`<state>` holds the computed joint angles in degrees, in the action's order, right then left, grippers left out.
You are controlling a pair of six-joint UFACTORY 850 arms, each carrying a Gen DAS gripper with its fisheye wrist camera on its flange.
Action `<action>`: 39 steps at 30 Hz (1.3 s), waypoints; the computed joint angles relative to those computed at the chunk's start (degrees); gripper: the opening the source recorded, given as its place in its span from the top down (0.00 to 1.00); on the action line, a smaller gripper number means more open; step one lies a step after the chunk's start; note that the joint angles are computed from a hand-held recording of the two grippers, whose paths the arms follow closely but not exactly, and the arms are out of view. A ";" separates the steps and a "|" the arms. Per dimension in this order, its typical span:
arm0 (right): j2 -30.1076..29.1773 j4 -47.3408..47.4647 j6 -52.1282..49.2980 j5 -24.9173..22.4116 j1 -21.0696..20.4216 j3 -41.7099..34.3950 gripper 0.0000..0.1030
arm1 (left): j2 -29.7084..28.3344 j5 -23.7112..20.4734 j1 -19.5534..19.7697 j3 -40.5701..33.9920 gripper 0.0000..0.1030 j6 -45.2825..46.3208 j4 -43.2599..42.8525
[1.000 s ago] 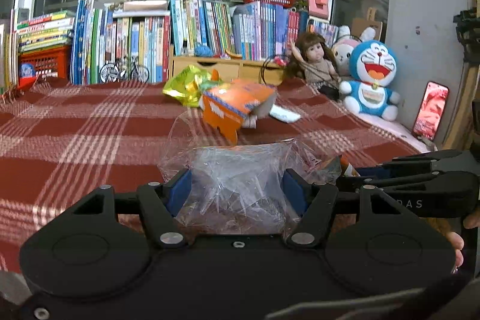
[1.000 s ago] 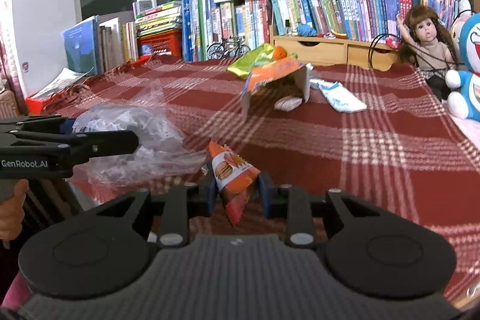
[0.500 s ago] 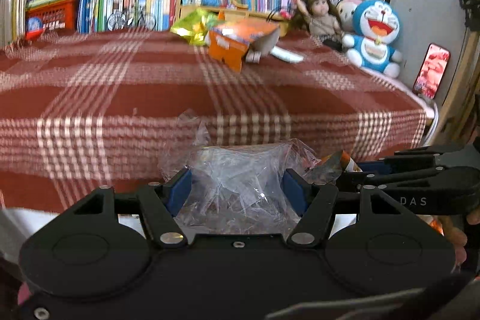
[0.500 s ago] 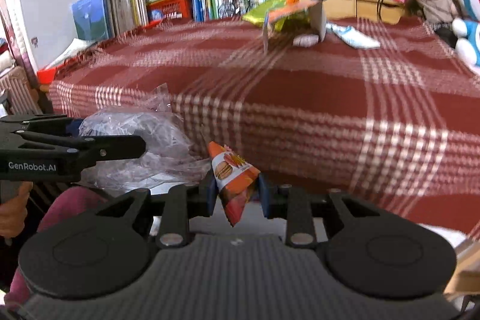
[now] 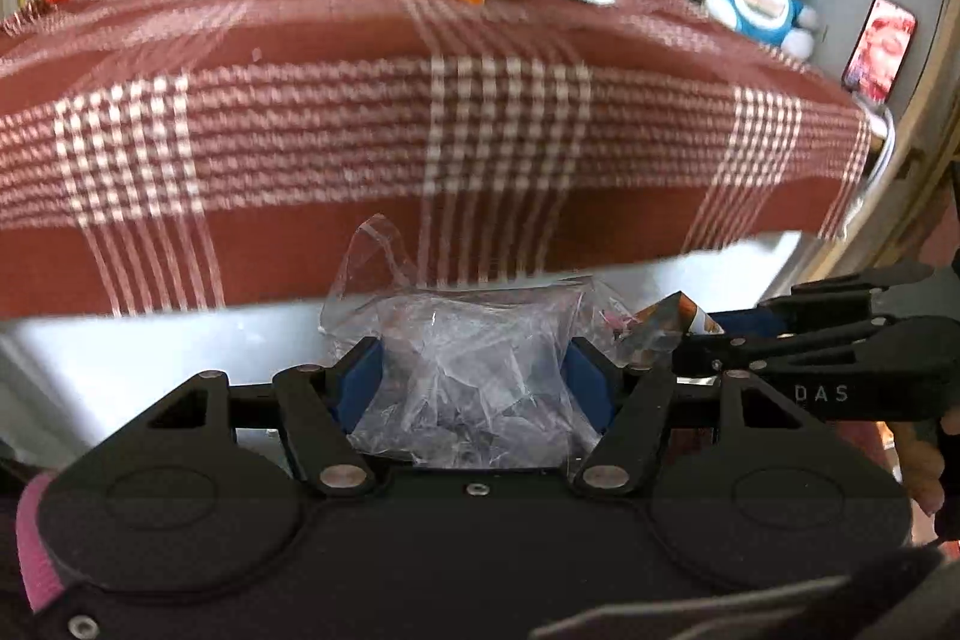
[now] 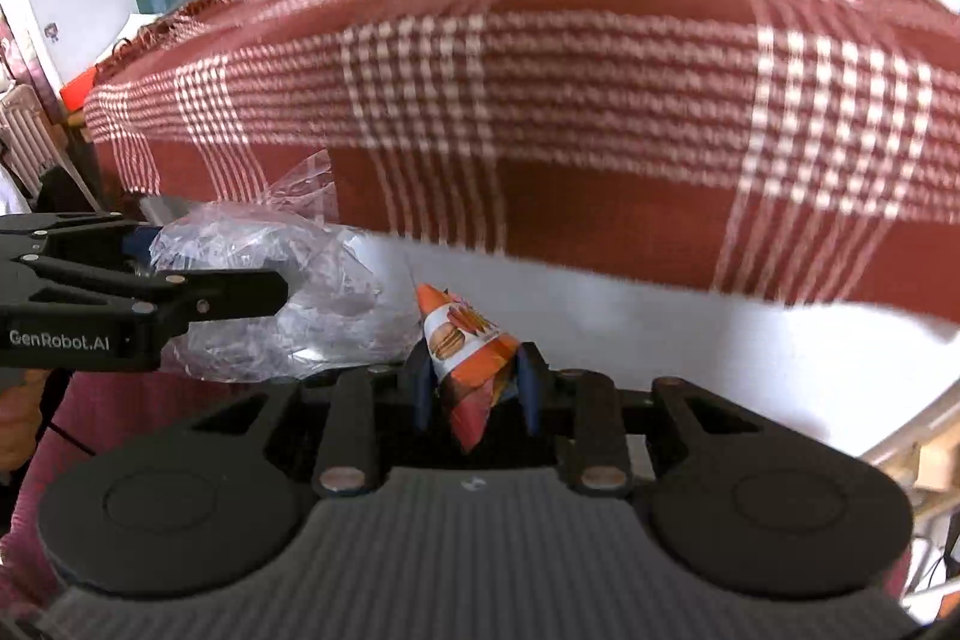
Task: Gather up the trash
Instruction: 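Carry the plastic bag and snack packet down past the table edge over the bin, then open both grippers to drop the bag and packet into the bin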
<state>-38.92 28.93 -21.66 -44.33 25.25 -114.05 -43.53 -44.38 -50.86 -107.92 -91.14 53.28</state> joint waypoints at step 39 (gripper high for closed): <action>-5.07 1.31 2.72 -7.77 -0.23 -0.51 0.33 | -14.11 -8.63 4.63 -17.38 0.14 24.22 -35.16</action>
